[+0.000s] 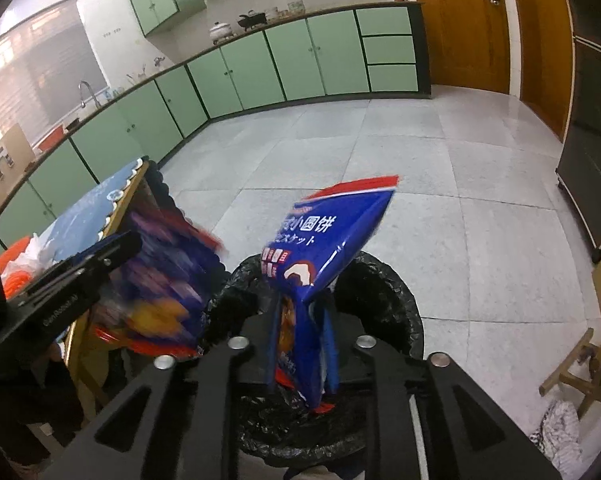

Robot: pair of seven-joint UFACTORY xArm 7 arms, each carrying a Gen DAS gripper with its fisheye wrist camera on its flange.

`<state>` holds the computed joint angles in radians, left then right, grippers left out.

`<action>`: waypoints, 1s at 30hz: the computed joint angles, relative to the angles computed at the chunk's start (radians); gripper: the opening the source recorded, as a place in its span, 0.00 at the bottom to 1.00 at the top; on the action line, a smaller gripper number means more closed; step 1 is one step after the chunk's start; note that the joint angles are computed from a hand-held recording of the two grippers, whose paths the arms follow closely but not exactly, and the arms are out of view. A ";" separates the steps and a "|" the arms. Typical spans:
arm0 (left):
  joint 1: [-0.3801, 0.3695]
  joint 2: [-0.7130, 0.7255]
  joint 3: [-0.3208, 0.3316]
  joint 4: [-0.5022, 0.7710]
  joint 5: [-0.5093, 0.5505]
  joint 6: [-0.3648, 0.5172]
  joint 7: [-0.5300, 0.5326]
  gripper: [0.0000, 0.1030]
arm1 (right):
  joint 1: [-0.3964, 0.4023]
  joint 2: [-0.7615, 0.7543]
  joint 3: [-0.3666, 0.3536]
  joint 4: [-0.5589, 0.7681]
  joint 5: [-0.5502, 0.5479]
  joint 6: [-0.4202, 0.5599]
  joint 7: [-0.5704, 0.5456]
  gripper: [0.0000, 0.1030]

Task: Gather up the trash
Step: 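Release both blue wrappers into the black bin, then move both grippers back over the orange nets and red bags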

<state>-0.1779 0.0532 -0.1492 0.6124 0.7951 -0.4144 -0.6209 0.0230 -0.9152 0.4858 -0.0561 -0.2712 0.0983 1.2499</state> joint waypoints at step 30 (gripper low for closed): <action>0.390 -0.405 0.445 -0.017 0.823 -0.194 -0.524 0.83 | -0.066 0.076 0.335 0.433 -0.165 0.125 0.273 0.94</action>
<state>0.2123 -0.3514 0.2960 0.5950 1.6181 -0.6083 -1.1445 -0.0430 -0.8395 0.8204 0.3764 -0.4364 0.2235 1.5228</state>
